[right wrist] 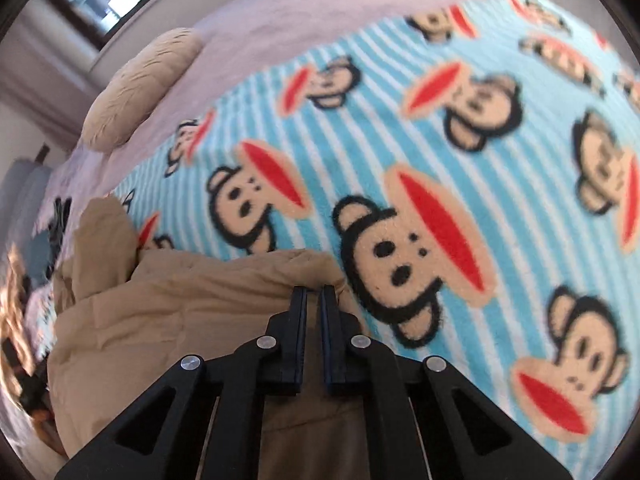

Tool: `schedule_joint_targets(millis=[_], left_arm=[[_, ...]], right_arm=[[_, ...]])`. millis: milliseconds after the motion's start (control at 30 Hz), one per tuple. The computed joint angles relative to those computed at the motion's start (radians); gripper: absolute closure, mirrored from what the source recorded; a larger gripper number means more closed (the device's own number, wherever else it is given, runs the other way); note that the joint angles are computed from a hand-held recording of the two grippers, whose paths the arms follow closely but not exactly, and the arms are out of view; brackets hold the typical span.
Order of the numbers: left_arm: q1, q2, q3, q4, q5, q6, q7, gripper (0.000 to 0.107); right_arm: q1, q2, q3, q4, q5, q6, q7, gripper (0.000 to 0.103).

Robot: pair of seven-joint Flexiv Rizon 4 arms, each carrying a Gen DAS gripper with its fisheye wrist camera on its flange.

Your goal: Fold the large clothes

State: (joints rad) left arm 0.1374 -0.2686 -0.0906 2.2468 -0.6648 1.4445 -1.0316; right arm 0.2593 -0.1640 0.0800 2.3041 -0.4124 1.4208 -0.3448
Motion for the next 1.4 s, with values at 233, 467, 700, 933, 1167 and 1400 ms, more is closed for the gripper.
schedule_joint_targets(millis=[233, 467, 700, 933, 1167, 1400], left_arm=[[-0.063, -0.027, 0.11, -0.06, 0.183, -0.05, -0.191, 0.048], [-0.101, 0.1, 0.215, -0.056, 0.461, -0.162, -0.354, 0.048], [-0.079, 0.239, 0.2, 0.014, 0.538, -0.281, -0.365, 0.047], [-0.08, 0.364, 0.195, 0.092, 0.56, -0.359, -0.372, 0.047], [-0.078, 0.484, 0.199, 0.171, 0.576, -0.413, -0.366, 0.007], [-0.067, 0.564, 0.197, 0.214, 0.587, -0.471, -0.367, 0.007]], right_arm=[[0.0, -0.01, 0.01, -0.044, 0.006, -0.071, -0.013, 0.094], [0.008, 0.113, 0.041, -0.016, -0.098, -0.164, 0.1, 0.091], [0.005, 0.232, 0.125, 0.039, -0.058, -0.18, 0.166, 0.067], [0.046, 0.343, 0.198, 0.093, 0.052, -0.227, 0.193, 0.039], [0.089, 0.429, 0.246, 0.145, 0.135, -0.253, 0.237, 0.03], [0.127, 0.466, 0.294, 0.192, 0.161, -0.226, 0.333, 0.024]])
